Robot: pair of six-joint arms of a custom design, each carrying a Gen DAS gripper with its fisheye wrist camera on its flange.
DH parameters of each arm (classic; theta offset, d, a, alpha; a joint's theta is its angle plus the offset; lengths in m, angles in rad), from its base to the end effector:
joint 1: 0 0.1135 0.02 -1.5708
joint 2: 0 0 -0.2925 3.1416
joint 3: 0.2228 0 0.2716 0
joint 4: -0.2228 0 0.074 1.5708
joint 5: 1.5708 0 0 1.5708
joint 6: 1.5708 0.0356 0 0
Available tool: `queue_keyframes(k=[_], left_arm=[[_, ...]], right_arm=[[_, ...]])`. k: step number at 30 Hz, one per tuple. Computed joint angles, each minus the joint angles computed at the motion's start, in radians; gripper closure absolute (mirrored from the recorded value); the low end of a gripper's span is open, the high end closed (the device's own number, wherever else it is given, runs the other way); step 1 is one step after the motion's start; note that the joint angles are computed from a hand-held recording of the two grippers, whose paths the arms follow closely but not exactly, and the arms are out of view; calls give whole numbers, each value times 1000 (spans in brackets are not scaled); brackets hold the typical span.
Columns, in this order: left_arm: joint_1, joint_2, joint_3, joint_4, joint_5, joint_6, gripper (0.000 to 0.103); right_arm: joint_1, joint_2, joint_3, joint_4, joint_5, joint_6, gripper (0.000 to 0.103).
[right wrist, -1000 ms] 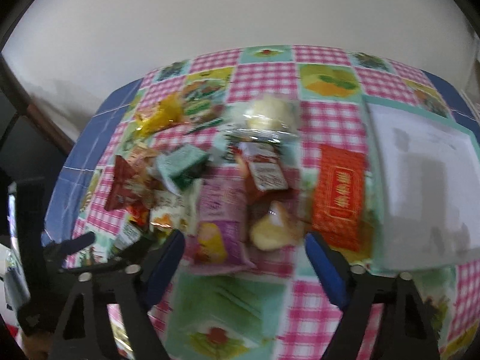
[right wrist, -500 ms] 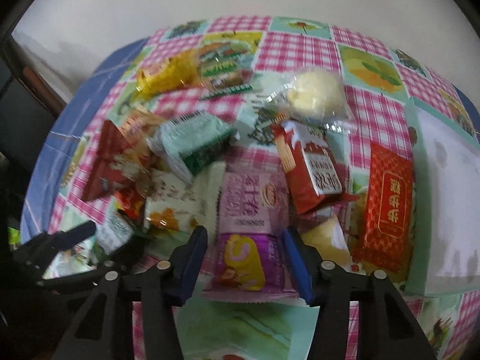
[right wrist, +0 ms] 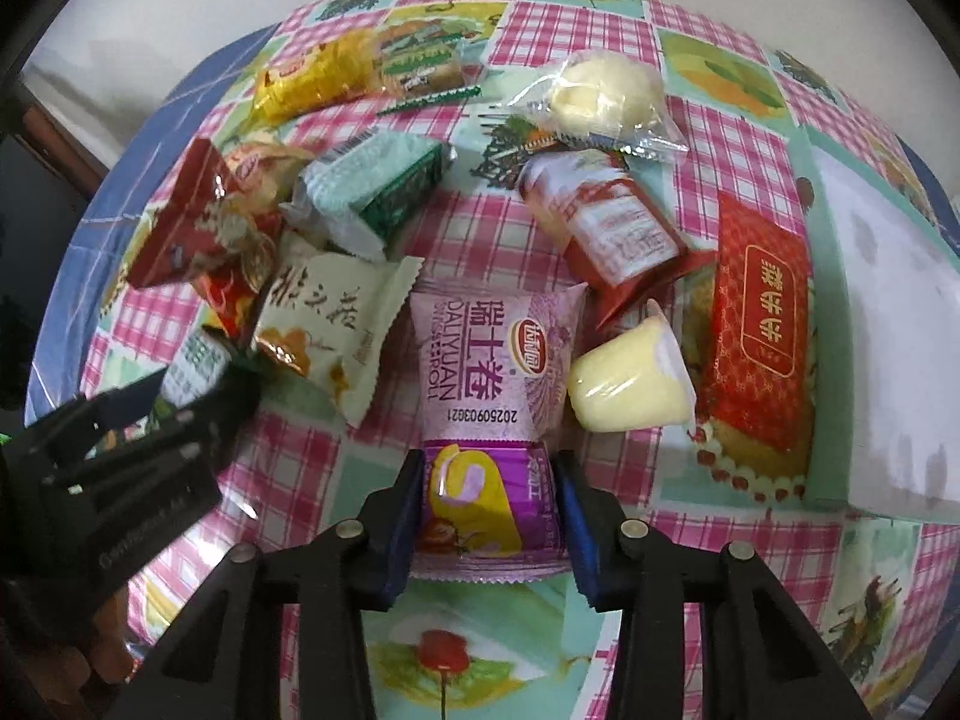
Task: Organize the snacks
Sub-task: 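Grasp the purple pastry bag with the right tool while the left tool grasps the green biscuit pack, then carry both packs into the white tray and open both tools to release them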
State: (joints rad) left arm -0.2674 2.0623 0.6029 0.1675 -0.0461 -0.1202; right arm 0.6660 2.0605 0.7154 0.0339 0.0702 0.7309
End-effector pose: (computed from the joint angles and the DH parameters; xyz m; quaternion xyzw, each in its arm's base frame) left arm 0.2679 -0.0717 0.0095 0.0696 0.9876 -0.0044 0.1408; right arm 0.2402 0.1855 0.0210 0.0367 0.9903 0.0565 0.1214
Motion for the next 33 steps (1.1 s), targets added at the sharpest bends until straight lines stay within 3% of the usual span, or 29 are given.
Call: queue_keyframes(k=[4,16,24,33], left_arm=[[4,-29,-5,-28,33,-4,61],[-34,-194,-55,-127,99,-72,62],[-145,-319,-37,-225,87,-171,62],[-317,-309,92,-288,92,-267,62]], right_arm=[[11,28,20,1,1,-1,60],[8,-173,-101,17,-12,47,63],[17,-389,-240,27,80,107,63],[-217,-520,-368,13,151,71,63]])
